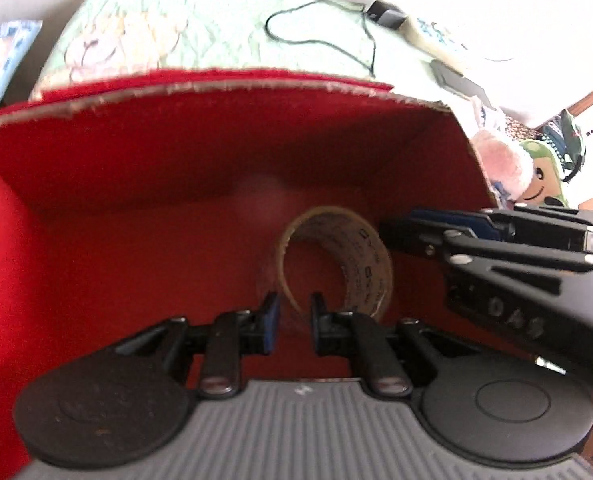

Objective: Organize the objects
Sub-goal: 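Lift the tape roll with the right gripper and carry it into the red box, then lower the tape roll onto the box floor and open the right gripper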

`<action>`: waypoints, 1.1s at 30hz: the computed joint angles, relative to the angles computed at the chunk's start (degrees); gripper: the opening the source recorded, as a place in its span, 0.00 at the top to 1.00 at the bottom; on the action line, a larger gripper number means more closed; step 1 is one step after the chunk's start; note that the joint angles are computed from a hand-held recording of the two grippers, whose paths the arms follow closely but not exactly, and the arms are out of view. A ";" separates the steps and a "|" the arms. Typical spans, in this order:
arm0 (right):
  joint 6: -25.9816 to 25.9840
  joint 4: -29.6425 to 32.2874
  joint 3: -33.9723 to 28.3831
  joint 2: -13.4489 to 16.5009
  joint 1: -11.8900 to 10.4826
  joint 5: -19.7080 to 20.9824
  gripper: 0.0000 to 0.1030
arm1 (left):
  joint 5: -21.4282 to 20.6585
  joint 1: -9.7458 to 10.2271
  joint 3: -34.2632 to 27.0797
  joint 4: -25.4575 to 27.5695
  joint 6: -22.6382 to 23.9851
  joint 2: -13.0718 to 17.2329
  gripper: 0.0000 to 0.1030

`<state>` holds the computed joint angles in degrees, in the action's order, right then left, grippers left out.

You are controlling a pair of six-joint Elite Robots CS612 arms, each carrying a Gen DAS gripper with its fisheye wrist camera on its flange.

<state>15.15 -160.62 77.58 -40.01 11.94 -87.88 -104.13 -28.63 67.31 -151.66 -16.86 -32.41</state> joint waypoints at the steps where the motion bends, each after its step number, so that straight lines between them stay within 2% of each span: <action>1: 1.09 -0.25 0.44 -0.23 -0.18 1.17 0.82 | 0.42 -0.02 0.89 -1.29 0.88 -0.48 0.92; 5: 6.09 -1.73 2.33 -0.98 -1.04 8.43 0.79 | 3.74 -0.20 4.47 -5.54 3.83 -2.47 0.91; 7: 7.65 -2.63 2.61 -0.82 -1.52 14.19 0.79 | 8.12 -0.55 5.90 -6.38 4.93 -3.25 0.90; 9: 7.36 -0.54 1.57 -0.21 -1.45 18.21 0.79 | 13.27 -1.02 6.43 -5.58 5.26 -3.70 0.90; 12: 6.10 3.91 -0.59 0.85 -0.63 19.02 0.79 | 17.77 -1.17 5.85 -4.19 4.18 -3.40 0.90; 16: 5.93 6.75 -2.90 2.23 0.21 16.13 0.80 | 22.34 -1.76 5.10 -2.62 4.00 -2.85 0.90; 20: 8.83 6.55 -3.47 2.78 0.30 13.49 0.81 | 23.84 -1.80 4.47 -1.84 4.32 -2.44 0.90; 22: 9.92 5.53 -3.11 2.80 0.05 13.26 0.81 | 24.84 -1.99 4.23 -1.58 4.54 -2.19 0.87; 23: 10.42 5.21 -3.06 2.84 0.06 12.75 0.81 | 24.91 -2.04 3.98 -1.17 4.82 -2.07 0.83; 24: 10.62 5.25 -3.36 3.00 0.14 11.80 0.81 | 25.17 -2.08 3.92 -1.16 5.20 -2.05 0.76; 26: 10.42 5.68 -3.93 3.22 0.58 8.34 0.81 | 25.67 -2.20 3.99 -1.93 6.14 -1.94 0.69; 30: 9.77 5.90 -4.60 3.75 1.13 2.51 0.80 | 26.55 -2.39 3.68 -1.46 7.17 -1.75 0.68; 33: 12.06 4.40 -4.32 4.10 0.89 2.24 0.82 | 26.34 -2.21 3.32 -1.10 7.33 -1.60 0.68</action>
